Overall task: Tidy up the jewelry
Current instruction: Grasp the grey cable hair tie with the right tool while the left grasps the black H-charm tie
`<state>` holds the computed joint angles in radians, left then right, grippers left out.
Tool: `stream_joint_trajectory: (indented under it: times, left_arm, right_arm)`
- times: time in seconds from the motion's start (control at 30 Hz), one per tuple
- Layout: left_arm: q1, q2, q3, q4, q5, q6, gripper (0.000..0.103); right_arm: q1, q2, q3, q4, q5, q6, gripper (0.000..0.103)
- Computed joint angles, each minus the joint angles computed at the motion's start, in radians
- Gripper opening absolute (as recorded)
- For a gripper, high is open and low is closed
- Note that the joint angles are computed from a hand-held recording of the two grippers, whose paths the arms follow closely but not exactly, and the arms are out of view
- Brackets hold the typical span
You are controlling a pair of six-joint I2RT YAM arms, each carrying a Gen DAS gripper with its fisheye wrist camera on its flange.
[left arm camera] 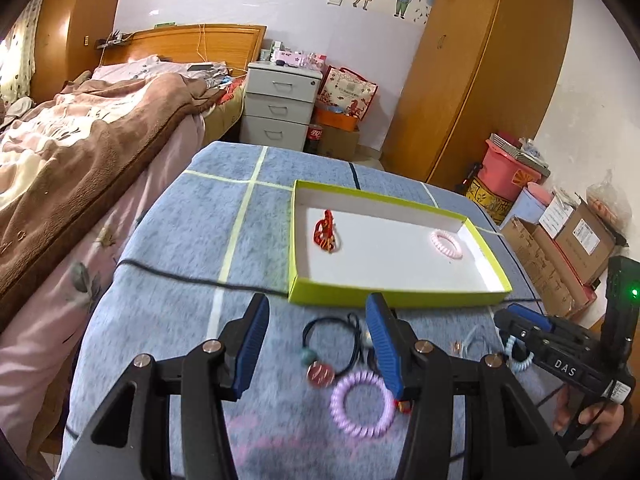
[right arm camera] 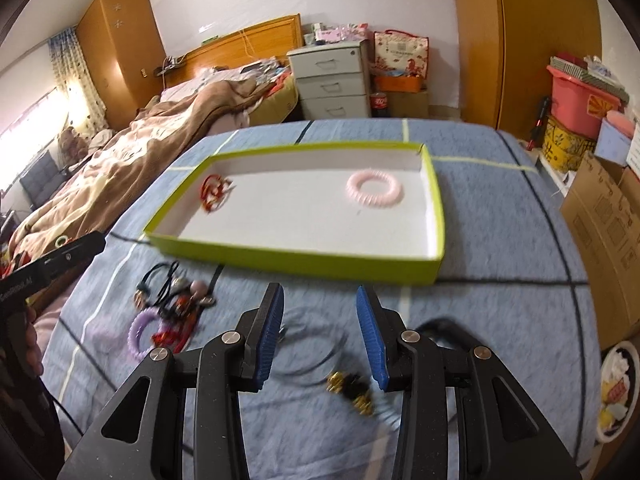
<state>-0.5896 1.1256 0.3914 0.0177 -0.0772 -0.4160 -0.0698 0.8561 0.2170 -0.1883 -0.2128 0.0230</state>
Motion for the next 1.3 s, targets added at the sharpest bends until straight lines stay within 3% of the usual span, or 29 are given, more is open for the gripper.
stream_joint_trajectory:
  times: [0.37,0.63,0.73,0.87,1.3]
  left_arm:
    - [0.033,-0.114,-0.136,-0.015,0.034,-0.035,0.053]
    - [0.018,-0.104,-0.164,0.0,0.031,-0.044,0.053]
    - [0.026,-0.097,-0.168,0.007,0.046,-0.041,0.053]
    - [0.044,-0.084,-0.175,0.021,0.067,-0.033,0.053]
    - [0.034,0.136,-0.091,0.109,0.107,-0.035,0.053]
  right_arm:
    - [0.198,0.148,-0.022,0.111,0.077,0.095,0.039]
    - [0.275,0.246,-0.009,0.179,0.162,0.135,0.039]
    - [0.29,0.25,-0.016,0.2,0.189,0.151,0.039]
    - [0.306,0.252,-0.015,0.196,0.233,0.161,0.018]
    - [0.26,0.09,-0.05,0.13,0.182,0.148,0.018]
